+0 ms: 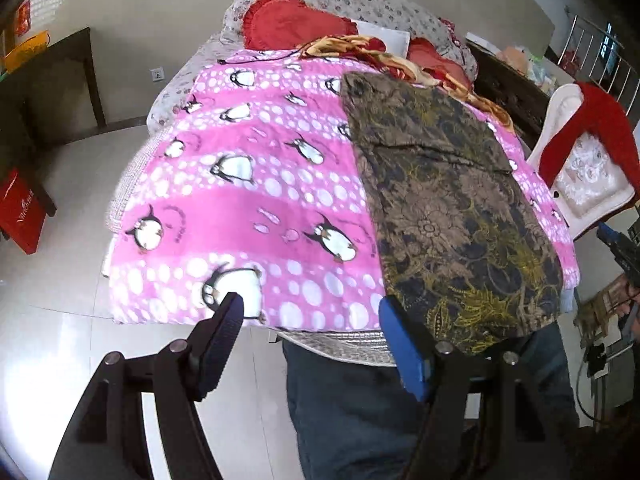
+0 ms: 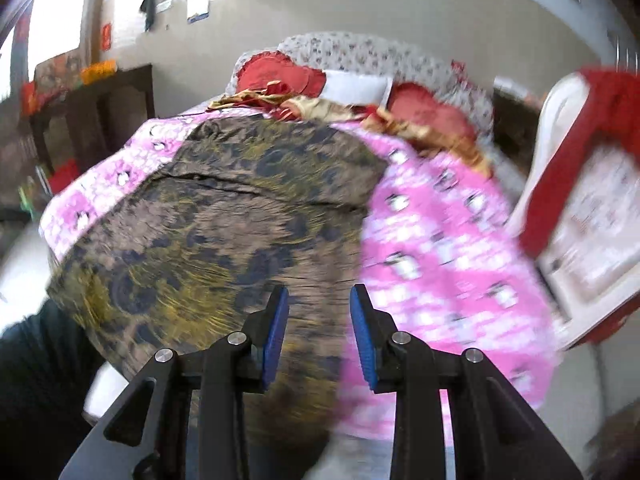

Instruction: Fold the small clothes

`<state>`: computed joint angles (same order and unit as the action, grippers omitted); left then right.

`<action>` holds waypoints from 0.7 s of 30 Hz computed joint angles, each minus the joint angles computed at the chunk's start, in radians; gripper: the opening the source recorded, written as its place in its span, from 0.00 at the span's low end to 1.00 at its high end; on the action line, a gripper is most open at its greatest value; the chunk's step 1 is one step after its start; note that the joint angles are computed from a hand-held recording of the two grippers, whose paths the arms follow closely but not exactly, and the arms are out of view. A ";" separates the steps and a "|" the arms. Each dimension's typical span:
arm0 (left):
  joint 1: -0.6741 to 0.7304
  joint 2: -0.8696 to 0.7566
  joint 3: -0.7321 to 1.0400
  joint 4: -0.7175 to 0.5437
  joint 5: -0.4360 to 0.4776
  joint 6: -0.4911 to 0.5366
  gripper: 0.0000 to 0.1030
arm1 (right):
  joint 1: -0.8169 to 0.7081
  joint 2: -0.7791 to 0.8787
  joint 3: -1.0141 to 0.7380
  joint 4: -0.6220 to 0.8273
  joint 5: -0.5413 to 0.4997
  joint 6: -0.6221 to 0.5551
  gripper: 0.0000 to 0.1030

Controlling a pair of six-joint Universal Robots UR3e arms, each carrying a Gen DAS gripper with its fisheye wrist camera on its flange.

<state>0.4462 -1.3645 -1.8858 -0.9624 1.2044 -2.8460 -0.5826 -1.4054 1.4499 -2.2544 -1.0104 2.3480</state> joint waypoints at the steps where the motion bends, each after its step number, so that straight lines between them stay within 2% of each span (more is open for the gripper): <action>1: -0.002 -0.004 0.008 -0.016 -0.008 0.006 0.71 | -0.029 -0.012 -0.037 0.073 0.017 -0.053 0.29; 3: -0.025 -0.005 -0.027 -0.028 -0.072 0.022 0.71 | -0.078 -0.023 -0.109 0.215 0.043 -0.136 0.29; 6: -0.103 -0.059 -0.090 0.030 -0.116 -0.019 0.71 | -0.131 -0.050 -0.094 0.308 0.060 -0.177 0.29; 8: -0.177 -0.132 -0.115 0.105 -0.086 -0.060 0.71 | -0.146 -0.078 0.000 0.257 0.048 -0.168 0.29; 11: -0.217 -0.189 -0.132 0.181 -0.083 -0.091 0.70 | -0.174 -0.123 0.139 0.195 0.048 -0.140 0.29; 16: -0.247 -0.316 -0.026 0.135 -0.137 -0.077 0.70 | -0.197 -0.167 0.284 0.144 0.071 -0.150 0.29; 19: -0.270 -0.355 -0.011 0.165 -0.129 -0.072 0.70 | -0.207 -0.151 0.306 0.123 0.071 -0.126 0.29; 21: -0.251 -0.358 -0.023 0.179 -0.159 -0.075 0.67 | -0.224 -0.139 0.303 0.143 0.082 -0.121 0.29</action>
